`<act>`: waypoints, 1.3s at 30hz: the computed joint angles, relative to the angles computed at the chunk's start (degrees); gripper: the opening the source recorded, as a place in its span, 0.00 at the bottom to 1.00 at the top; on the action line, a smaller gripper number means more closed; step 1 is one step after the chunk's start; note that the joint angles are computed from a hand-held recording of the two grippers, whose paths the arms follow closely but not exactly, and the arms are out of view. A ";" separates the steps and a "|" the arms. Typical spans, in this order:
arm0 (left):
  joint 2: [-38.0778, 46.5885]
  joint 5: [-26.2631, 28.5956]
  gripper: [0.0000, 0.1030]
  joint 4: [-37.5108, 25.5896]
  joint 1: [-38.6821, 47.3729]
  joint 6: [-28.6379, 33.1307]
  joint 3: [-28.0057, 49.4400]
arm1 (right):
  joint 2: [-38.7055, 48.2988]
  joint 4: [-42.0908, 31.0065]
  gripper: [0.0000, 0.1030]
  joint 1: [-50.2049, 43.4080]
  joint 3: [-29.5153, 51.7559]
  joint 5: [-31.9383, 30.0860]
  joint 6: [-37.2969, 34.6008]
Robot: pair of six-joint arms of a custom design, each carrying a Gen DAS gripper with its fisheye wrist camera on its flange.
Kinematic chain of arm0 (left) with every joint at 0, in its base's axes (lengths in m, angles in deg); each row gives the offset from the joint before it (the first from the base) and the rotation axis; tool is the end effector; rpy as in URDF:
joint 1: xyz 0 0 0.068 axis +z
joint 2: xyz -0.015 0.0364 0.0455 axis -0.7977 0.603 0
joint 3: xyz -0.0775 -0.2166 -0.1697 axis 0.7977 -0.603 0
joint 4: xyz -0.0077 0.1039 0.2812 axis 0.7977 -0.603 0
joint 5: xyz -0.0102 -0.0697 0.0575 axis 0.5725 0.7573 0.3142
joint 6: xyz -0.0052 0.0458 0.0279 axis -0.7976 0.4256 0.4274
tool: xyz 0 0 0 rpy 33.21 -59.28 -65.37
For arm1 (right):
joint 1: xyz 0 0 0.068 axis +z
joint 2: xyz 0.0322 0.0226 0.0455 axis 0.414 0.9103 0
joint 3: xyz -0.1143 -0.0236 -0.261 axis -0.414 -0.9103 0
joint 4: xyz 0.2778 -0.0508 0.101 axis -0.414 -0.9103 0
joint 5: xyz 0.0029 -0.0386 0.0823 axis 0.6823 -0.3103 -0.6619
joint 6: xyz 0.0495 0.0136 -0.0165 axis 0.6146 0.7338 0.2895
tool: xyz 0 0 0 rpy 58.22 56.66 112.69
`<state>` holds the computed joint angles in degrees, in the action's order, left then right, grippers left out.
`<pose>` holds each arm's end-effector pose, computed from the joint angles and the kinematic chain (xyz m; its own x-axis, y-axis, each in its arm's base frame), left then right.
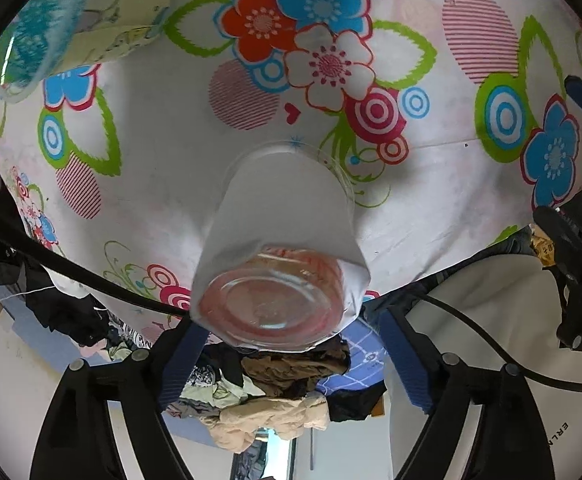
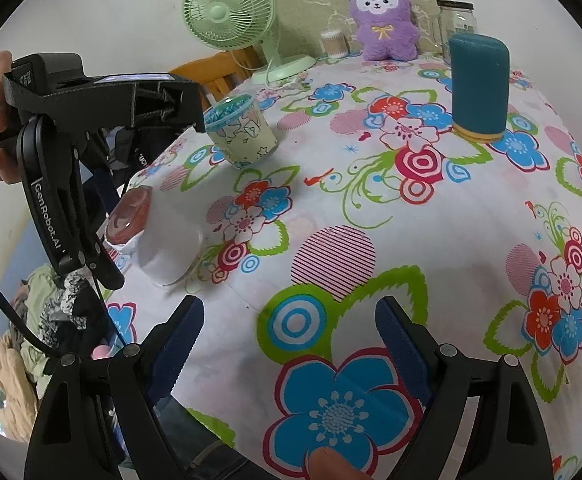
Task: Flip cup upside down
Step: 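Rotate the left tool to turn the white cup rim-down, then lower the inverted white cup onto the tablecloth with the left tool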
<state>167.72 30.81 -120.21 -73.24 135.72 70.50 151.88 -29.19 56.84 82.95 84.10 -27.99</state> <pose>0.4132 -0.1327 0.1148 -0.2521 0.7626 0.5958 0.9650 0.2445 0.0953 0.2107 0.1214 0.0866 -0.6956 0.3943 -0.6006 0.2343 0.9148 0.3291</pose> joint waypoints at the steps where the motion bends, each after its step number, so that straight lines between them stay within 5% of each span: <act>1: -0.17 0.46 0.86 -0.23 0.06 -0.31 0.22 | 0.02 -0.20 0.87 0.10 0.25 0.08 -0.14; 39: -12.75 31.35 0.91 12.59 20.49 6.34 -3.44 | 3.86 -13.81 0.94 8.19 18.05 11.72 -3.17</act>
